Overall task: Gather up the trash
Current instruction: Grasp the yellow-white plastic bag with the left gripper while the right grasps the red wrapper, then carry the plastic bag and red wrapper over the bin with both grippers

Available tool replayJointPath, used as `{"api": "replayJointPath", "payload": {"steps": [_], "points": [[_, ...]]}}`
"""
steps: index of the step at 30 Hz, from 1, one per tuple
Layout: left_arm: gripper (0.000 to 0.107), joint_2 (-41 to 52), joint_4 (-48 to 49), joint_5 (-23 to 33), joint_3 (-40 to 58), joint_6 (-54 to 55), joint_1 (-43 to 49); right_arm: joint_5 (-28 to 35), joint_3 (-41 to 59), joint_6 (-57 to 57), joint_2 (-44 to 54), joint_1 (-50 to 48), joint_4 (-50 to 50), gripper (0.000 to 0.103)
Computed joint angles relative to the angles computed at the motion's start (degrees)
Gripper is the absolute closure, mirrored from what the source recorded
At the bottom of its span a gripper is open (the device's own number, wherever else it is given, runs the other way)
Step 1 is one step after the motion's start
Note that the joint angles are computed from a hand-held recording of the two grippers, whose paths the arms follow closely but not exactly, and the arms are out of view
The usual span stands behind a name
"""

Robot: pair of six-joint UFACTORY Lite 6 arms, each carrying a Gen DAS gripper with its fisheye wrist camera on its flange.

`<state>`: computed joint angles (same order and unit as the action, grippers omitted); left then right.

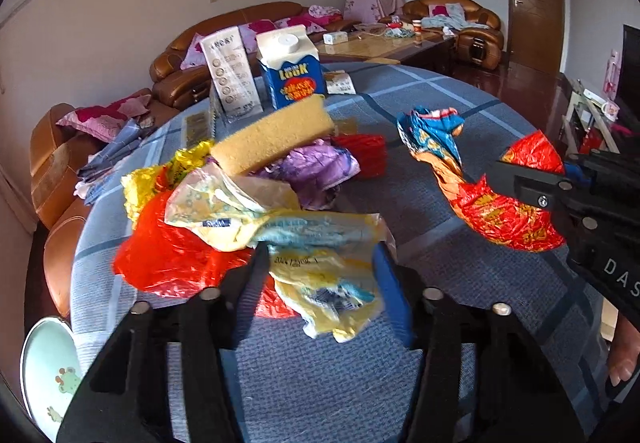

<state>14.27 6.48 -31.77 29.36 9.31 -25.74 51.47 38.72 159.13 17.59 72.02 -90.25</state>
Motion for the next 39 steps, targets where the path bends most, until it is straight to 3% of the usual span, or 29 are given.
{"api": "replayJointPath", "payload": {"steps": [2,4,15,21,28,39], "points": [[0.085,-0.31,2.57,0.28,0.12,-0.97,0.24,0.31,-0.05,-0.97,-0.61,0.13,0.47,0.092],[0.094,-2.34,8.70,1.14,-0.43,-5.81,2.06,0.95,0.47,-2.62,-1.34,0.56,1.42,0.092],[0.100,-23.70,41.63,-0.05,-10.47,-30.07,20.83,2.93,8.83,-16.52,-3.53,-0.16,2.91,0.092],[0.100,-29.53,42.61,-2.83,-13.88,-28.28,32.29,-2.54,17.80,-18.70,2.40,-5.69,-5.90,0.092],[0.100,-25.65,44.79,-6.32,-10.68,-27.26,44.86,-11.53,32.04,-16.14,12.59,-12.28,-19.78,0.092],[0.100,-19.99,42.40,-6.79,-7.00,-21.05,55.91,-21.25,63.06,-24.03,35.47,-14.43,-24.41,0.092]]}}
